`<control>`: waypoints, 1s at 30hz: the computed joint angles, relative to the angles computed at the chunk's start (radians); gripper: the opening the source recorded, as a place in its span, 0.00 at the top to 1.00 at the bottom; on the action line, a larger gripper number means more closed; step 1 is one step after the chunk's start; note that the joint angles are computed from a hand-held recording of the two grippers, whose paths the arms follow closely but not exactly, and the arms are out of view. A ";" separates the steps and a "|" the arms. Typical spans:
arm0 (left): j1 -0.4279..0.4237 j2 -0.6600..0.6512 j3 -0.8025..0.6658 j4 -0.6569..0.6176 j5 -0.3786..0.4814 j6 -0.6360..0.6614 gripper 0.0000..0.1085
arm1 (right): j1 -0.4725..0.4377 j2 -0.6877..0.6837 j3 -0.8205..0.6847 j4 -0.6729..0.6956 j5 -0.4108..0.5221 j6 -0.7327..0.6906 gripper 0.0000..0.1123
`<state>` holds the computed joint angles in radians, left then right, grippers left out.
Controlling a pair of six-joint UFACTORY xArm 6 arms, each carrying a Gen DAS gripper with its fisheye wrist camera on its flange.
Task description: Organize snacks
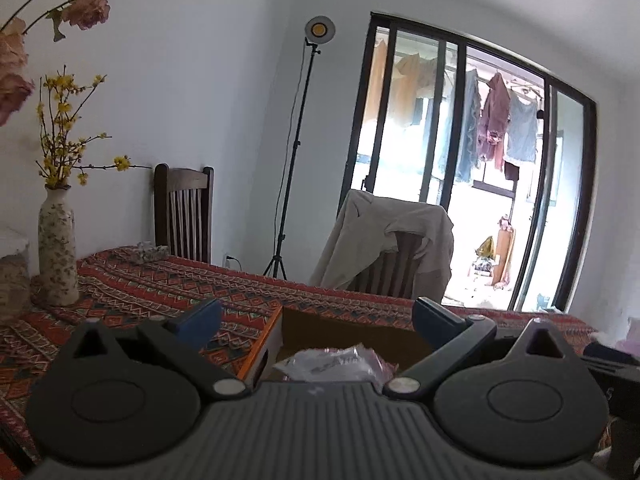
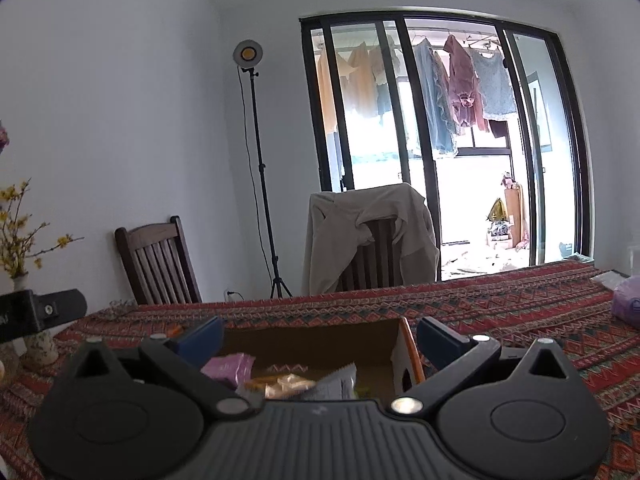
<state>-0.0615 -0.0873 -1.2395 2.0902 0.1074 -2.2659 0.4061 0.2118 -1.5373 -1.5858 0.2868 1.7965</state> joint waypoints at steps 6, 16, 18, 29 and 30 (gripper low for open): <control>0.010 -0.098 0.096 0.090 -0.054 -0.068 0.05 | 0.034 -0.102 0.127 -0.020 0.024 0.013 0.08; 0.044 -0.236 0.241 0.161 -0.134 -0.118 0.05 | 0.108 -0.247 0.310 0.002 0.087 -0.015 0.08; 0.055 -0.262 0.269 0.164 -0.150 -0.112 0.05 | 0.120 -0.274 0.345 0.017 0.095 -0.024 0.08; 0.087 -0.375 0.419 0.139 -0.194 -0.045 0.05 | 0.172 -0.411 0.533 0.081 0.126 -0.060 0.08; 0.087 -0.384 0.435 0.130 -0.195 -0.030 0.05 | 0.176 -0.420 0.546 0.087 0.130 -0.064 0.08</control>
